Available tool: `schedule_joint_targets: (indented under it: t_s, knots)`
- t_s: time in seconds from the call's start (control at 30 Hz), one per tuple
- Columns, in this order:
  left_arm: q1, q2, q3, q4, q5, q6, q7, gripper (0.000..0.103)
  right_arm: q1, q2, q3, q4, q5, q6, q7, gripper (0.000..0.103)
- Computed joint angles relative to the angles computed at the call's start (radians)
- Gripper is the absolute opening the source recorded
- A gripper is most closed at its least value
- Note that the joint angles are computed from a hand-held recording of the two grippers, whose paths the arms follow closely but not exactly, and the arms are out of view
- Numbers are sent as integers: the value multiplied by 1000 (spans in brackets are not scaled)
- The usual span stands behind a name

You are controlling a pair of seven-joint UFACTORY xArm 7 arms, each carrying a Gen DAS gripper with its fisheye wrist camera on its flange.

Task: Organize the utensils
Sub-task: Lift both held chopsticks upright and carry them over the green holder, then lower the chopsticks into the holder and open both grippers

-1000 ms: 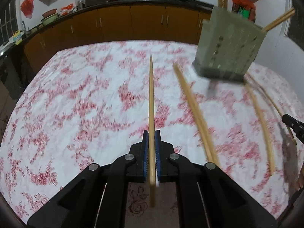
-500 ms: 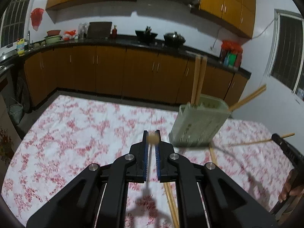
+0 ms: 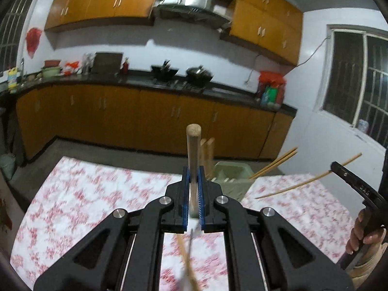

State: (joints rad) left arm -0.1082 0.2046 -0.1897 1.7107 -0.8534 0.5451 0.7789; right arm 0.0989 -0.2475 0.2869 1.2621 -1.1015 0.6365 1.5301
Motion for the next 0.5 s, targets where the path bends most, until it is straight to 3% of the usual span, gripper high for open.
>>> schedule_joint_targets:
  t_s: [0.27, 0.37, 0.5]
  knots:
    - [-35, 18, -37, 72, -82, -78, 60, 7, 7, 66, -11, 125, -47, -38, -34, 8]
    - [-69, 59, -38, 114, -13, -131, 10, 7, 32, 128, -39, 191, 1, -32, -109, 8]
    - [-96, 119, -39, 175, 122, -137, -88, 7, 81, 226, -86, 296, 101, 9, -240, 8]
